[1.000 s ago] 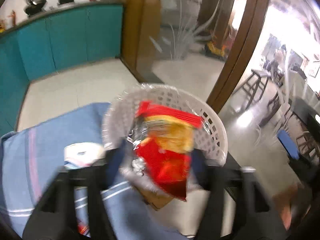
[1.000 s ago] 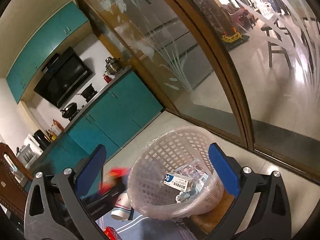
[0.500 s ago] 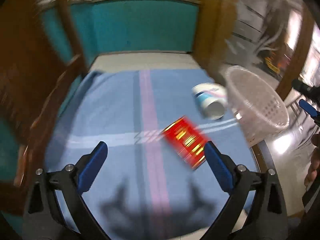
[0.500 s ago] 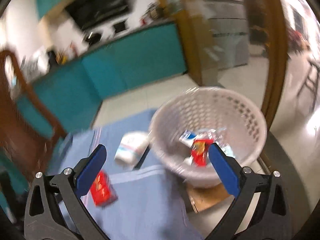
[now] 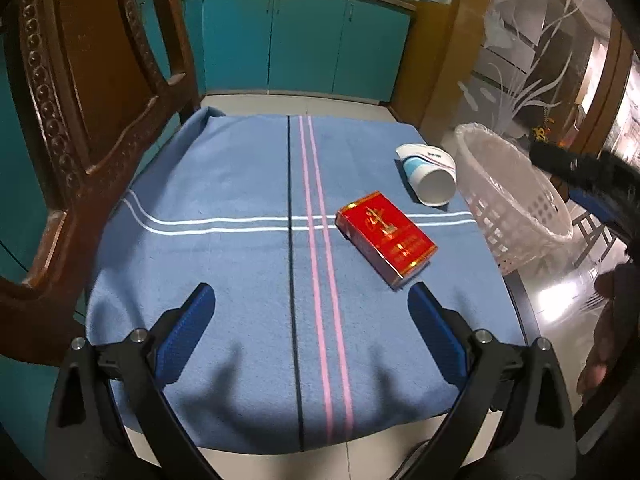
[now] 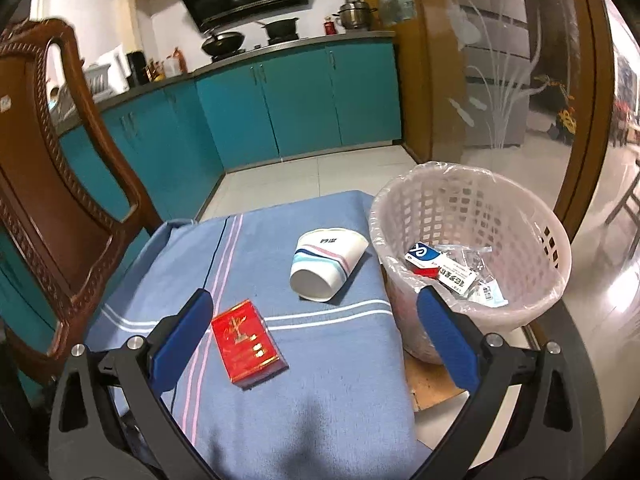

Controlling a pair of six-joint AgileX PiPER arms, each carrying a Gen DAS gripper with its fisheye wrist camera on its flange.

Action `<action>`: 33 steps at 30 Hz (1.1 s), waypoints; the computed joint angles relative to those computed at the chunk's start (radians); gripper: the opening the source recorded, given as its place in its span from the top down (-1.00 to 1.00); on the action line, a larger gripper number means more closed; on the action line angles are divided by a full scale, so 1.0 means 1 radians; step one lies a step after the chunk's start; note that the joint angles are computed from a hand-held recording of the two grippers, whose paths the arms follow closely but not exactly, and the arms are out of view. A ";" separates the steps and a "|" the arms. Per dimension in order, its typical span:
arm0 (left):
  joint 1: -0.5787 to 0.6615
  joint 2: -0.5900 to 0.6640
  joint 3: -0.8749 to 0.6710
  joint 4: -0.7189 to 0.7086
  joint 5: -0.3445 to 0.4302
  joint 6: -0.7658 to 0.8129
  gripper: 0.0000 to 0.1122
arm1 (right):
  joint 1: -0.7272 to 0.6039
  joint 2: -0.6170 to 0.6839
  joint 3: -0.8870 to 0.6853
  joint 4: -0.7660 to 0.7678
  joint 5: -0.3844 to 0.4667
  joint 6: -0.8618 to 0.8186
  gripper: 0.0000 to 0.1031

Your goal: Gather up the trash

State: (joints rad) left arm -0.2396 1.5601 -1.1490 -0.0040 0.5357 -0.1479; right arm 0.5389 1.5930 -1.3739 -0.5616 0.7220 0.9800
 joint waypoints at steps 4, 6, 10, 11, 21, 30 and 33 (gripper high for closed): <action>-0.051 0.067 -0.054 0.033 0.021 -0.071 -0.73 | -0.019 0.007 -0.008 -0.009 -0.002 0.027 -0.93; -0.083 0.130 -0.126 0.045 0.056 -0.109 -0.73 | -0.034 0.005 -0.005 0.002 -0.010 0.029 -0.93; -0.112 0.326 -0.361 0.037 0.164 -0.221 -0.73 | -0.072 -0.011 0.018 0.030 -0.039 0.024 -0.93; -0.115 0.373 -0.420 0.035 0.192 -0.249 -0.73 | -0.079 -0.012 0.018 0.036 -0.042 0.021 -0.93; -0.175 0.630 -0.770 0.182 0.356 -0.377 -0.25 | -0.101 0.017 -0.006 0.113 -0.043 -0.028 -0.93; -0.068 0.172 -0.258 0.317 0.060 -0.195 -0.09 | -0.028 0.177 -0.146 0.084 0.051 -0.038 -0.93; 0.040 -0.001 -0.127 0.171 -0.055 -0.034 -0.09 | -0.031 0.265 -0.225 0.116 0.090 -0.046 -0.93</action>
